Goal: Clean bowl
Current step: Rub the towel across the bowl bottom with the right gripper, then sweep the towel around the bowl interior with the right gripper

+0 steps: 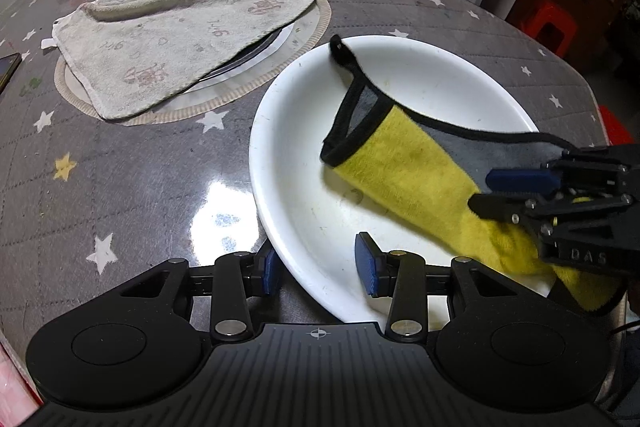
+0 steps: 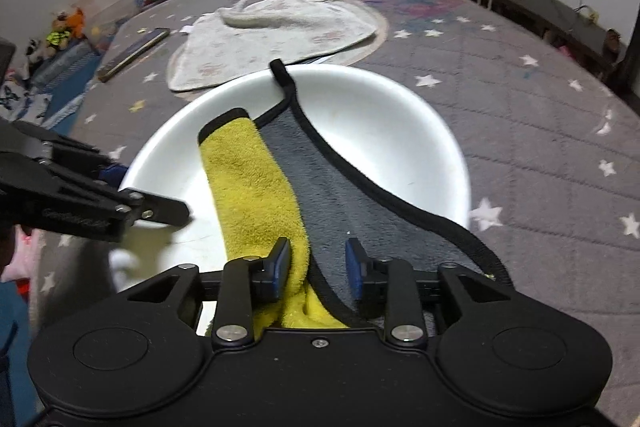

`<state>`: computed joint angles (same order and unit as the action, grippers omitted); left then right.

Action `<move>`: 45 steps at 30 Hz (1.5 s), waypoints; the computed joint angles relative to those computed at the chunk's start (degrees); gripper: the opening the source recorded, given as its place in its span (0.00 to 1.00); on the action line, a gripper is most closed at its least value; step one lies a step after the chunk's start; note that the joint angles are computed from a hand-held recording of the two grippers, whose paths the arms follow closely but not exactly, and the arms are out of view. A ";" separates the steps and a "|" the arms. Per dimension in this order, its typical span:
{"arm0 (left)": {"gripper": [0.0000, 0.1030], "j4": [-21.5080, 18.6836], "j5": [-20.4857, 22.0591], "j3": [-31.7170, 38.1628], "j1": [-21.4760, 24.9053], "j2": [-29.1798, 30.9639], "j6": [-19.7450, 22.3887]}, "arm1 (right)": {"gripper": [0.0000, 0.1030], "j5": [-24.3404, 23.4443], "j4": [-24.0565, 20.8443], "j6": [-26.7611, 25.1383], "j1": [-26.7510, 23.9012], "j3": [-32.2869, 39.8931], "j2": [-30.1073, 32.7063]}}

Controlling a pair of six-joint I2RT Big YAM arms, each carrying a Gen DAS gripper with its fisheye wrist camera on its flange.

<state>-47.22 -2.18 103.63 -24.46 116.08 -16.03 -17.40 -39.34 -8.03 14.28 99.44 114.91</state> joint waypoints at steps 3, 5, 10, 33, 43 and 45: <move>0.43 0.02 -0.20 0.09 -0.15 0.08 0.43 | 0.31 0.58 -0.01 -0.10 0.05 1.13 0.82; 0.43 0.13 -0.27 0.00 -0.20 0.04 0.49 | 0.31 0.77 -0.06 0.36 0.04 2.12 1.52; 0.44 0.37 -0.30 -0.23 -0.25 -0.06 0.61 | 0.33 1.16 -0.93 0.22 0.08 5.44 3.66; 0.47 0.50 -0.44 -0.26 -0.46 0.04 1.91 | 0.58 5.21 -3.20 -1.46 3.87 15.80 10.20; 0.48 0.00 -0.16 0.21 -0.38 0.28 2.49 | 0.59 2.42 -3.21 -2.74 3.21 13.28 8.55; 0.48 -0.17 -0.05 0.35 -0.36 0.35 2.70 | 0.59 1.85 -3.35 -3.17 3.09 12.43 7.96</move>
<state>-47.40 -2.23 103.98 -24.82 116.42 -13.33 -15.55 -42.69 -11.20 17.37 111.87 122.87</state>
